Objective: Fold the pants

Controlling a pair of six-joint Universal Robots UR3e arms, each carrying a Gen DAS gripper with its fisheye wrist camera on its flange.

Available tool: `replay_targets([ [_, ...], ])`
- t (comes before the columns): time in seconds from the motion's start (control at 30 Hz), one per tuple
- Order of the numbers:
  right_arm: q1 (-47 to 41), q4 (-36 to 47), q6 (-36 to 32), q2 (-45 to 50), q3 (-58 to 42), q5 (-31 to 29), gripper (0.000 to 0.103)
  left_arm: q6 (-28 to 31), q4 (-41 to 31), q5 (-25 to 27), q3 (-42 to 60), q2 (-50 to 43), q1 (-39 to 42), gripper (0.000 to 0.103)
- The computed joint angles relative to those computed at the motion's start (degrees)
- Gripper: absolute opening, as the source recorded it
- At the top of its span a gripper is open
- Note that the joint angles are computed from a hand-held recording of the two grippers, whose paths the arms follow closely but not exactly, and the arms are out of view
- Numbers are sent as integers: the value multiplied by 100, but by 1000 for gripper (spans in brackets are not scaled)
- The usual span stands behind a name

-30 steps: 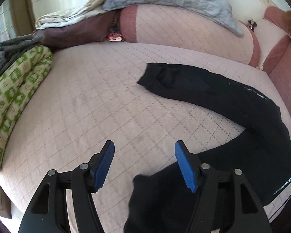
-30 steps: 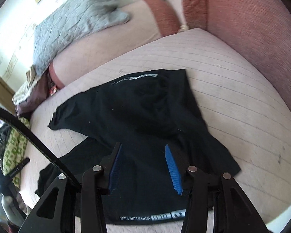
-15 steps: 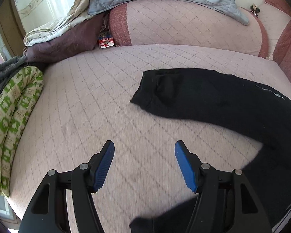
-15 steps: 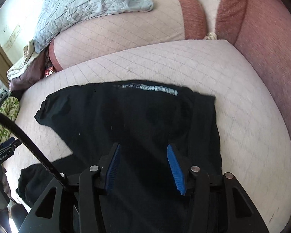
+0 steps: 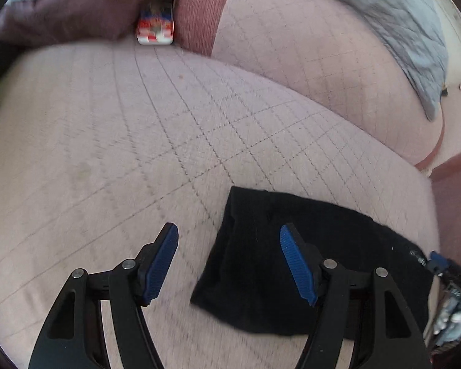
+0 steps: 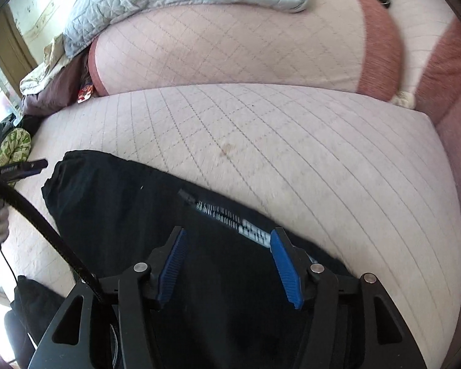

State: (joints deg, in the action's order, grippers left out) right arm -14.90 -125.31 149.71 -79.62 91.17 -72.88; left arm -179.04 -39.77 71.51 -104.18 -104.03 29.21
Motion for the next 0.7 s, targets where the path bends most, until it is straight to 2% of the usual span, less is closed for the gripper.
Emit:
replay_targets([
  [0.07, 99, 263, -87, 458, -481, 11, 62, 106, -8, -108, 227, -335, -29, 68],
  [0.1, 129, 338, -92, 604, -637, 5, 62, 140, 112, 8, 329, -489, -130, 68],
  [0.17, 229, 335, -60, 934, -937, -116, 62, 276, 287, 66, 527, -702, -287, 74],
  [0.27, 354, 443, -49, 1343, -1377, -228, 62, 346, 177, 51, 961, -1030, -529, 82],
  [0.37, 414, 599, -144, 1617, -1666, -175, 68, 433, 101, 490, 1335, -1291, -982, 81],
  [0.4, 424, 645, -205, 1655, -1713, -126, 74, 541, 115, 555, 1342, -1301, -1104, 76],
  [0.43, 425, 706, -269, 1685, -1758, -95, 76, 578, 130, 660, 1349, -1304, -1207, 57],
  [0.47, 433, 722, -316, 1693, -1773, -98, 76, 621, 199, 1011, 1391, -1341, -1401, 35],
  [0.5, 411, 822, -366, 1702, -1828, -65, 76, 698, 222, 1040, 1362, -1314, -1457, 27],
  [0.53, 356, 940, -403, 1701, -1881, 0, 75, 743, 132, 875, 1351, -1266, -1426, 14],
  [0.57, 329, 969, -394, 1668, -1849, 40, 74, 748, 39, 789, 1365, -1233, -1415, 13],
  [0.63, 285, 911, -442, 1572, -1698, 38, 59, 703, 107, 929, 1331, -1205, -1491, 13],
  [0.7, 250, 778, -581, 1430, -1463, -37, 50, 638, 214, 1019, 1272, -1194, -1537, 13],
])
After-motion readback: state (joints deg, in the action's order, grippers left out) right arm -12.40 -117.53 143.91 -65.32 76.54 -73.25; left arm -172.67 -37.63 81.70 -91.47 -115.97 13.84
